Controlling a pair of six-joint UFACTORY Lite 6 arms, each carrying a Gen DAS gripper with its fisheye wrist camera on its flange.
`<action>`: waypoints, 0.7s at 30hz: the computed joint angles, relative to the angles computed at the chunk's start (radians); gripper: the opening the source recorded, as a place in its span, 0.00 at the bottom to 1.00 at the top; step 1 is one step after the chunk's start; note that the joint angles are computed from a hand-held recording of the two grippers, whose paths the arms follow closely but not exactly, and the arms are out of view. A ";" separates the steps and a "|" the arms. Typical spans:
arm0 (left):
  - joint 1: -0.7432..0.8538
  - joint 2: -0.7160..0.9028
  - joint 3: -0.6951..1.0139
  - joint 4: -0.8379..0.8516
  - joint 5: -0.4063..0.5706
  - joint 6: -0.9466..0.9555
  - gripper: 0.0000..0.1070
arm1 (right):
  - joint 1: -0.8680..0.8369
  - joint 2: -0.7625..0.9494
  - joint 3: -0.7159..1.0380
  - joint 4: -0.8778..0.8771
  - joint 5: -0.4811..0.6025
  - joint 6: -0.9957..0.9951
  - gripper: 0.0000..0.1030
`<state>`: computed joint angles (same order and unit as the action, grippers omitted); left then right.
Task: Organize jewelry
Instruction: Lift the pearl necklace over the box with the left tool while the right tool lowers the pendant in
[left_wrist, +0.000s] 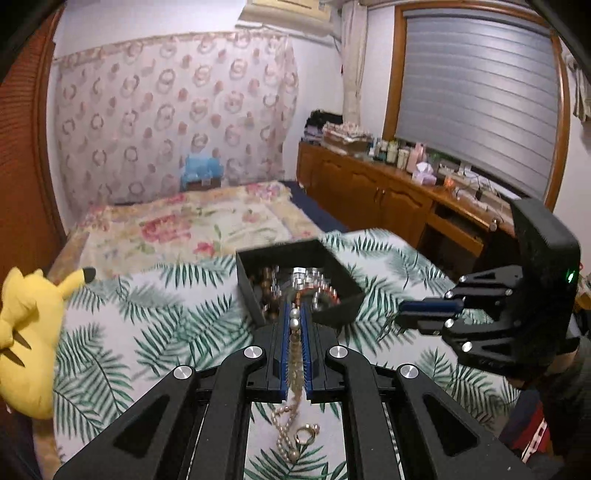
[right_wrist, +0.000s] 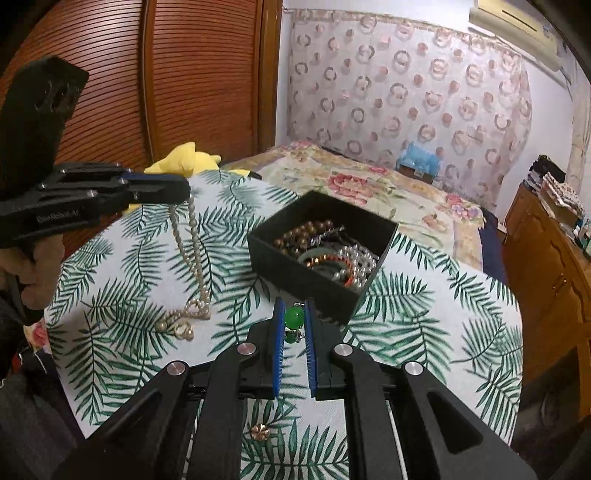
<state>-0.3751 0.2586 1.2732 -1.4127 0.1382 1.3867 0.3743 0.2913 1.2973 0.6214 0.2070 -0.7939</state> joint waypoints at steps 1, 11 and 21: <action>0.002 -0.006 0.006 0.032 0.002 -0.030 0.05 | -0.001 0.002 0.010 -0.012 0.006 0.011 0.11; 0.007 0.041 0.198 0.516 0.037 -0.496 0.05 | -0.022 0.072 0.166 -0.060 0.059 0.069 0.01; -0.007 0.077 0.325 0.742 0.064 -0.719 0.05 | -0.066 0.136 0.220 0.051 0.110 -0.029 0.00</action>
<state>-0.3816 0.3356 1.5978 -0.6705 0.2023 0.6678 0.3088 0.4268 1.5170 0.6727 0.3166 -0.8233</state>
